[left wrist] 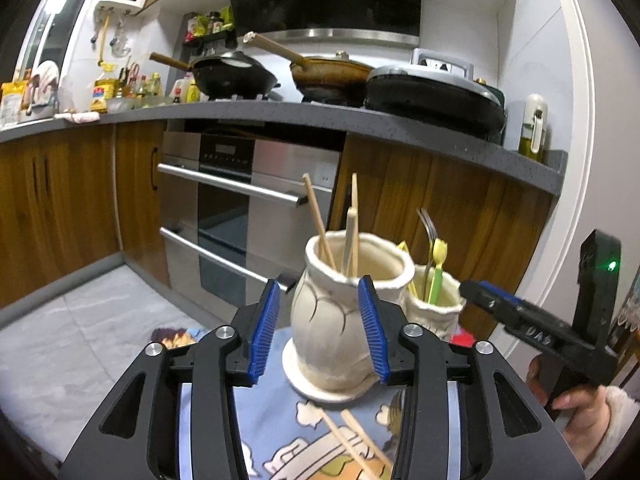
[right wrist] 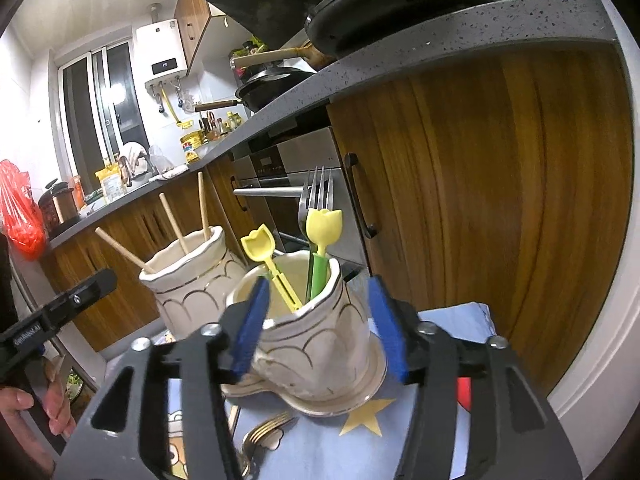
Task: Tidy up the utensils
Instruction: 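Drop the chopstick into the tall holder while the right tool drops the spoon into the short one, then move both tools back over the remaining utensils on the cloth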
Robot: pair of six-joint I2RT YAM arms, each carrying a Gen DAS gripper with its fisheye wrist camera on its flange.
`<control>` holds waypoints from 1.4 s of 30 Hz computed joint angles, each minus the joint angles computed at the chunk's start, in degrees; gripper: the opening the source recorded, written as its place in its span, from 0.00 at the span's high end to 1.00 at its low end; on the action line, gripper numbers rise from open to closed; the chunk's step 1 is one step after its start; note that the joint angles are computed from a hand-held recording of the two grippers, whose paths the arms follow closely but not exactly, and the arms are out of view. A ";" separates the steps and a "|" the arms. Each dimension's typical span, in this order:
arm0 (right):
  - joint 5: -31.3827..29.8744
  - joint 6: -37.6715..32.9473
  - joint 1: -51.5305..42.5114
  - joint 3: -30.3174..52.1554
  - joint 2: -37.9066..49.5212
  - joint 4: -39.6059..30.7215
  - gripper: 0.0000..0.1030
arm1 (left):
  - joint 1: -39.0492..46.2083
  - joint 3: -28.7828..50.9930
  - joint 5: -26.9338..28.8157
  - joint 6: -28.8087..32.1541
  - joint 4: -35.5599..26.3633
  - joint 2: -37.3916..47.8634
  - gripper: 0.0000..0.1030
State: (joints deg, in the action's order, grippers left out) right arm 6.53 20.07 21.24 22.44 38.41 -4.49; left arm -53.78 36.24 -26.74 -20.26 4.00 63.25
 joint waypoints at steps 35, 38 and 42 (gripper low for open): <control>28.69 13.03 30.09 4.35 -11.55 -34.80 0.05 | -16.66 -4.65 -14.37 -16.15 -25.08 -10.39 0.10; 30.06 16.21 33.29 4.36 -11.78 -37.45 0.05 | -18.00 -5.11 -14.06 -18.60 -27.01 -11.05 0.09; 29.61 19.64 36.68 3.89 -11.32 -39.82 0.05 | -19.58 -6.06 -14.31 -21.33 -29.13 -11.32 0.09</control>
State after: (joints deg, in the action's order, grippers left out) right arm 36.15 39.72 57.92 26.32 27.09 -44.31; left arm -73.36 30.18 -41.05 -41.59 -25.13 51.94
